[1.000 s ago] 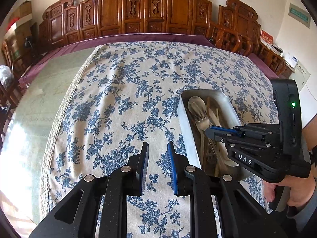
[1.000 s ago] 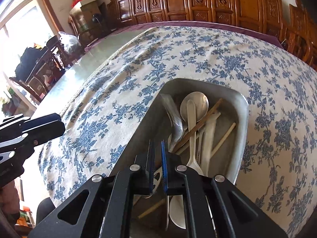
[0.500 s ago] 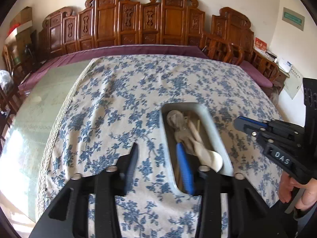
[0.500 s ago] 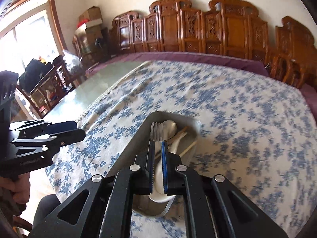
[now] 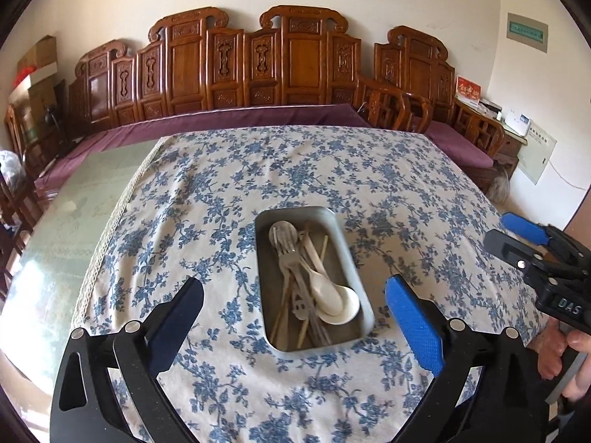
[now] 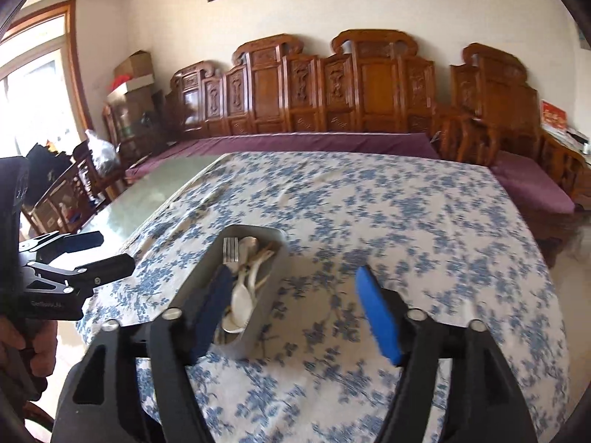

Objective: Organize utensils

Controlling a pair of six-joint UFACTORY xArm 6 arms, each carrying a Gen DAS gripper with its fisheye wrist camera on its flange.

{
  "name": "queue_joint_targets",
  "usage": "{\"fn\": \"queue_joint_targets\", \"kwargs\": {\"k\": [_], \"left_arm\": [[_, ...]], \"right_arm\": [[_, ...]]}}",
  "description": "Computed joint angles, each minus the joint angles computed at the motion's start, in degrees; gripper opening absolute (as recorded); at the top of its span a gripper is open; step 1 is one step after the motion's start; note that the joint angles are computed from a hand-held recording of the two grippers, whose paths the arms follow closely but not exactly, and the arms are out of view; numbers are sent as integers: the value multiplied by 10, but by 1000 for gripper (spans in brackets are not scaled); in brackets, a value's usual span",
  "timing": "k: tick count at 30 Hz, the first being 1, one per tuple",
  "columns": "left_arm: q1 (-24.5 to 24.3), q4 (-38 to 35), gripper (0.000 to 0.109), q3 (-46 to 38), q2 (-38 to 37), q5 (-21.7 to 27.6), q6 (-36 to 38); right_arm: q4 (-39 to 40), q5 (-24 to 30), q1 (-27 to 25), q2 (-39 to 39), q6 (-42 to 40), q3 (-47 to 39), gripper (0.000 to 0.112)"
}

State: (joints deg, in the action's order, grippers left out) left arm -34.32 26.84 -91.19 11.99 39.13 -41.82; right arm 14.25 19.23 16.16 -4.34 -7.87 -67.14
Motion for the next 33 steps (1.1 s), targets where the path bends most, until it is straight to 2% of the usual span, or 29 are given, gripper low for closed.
{"fn": "queue_joint_targets", "kwargs": {"k": [2,7,17,33], "left_arm": [[-9,-4,95,3,-3,-1,-5],[-36,13,95,6,-12,6,-37],[-75,52,95,3,-29,37,-82],[-126,189,95,-9,-89,82,-180]], "right_arm": [[-11,-3,-9,-25,12,23,92],[-32,-7,-23,-72,36,65,100],[-55,-8,-38,-151,59,117,100],[-104,-19,-35,-233,95,126,100]]}}
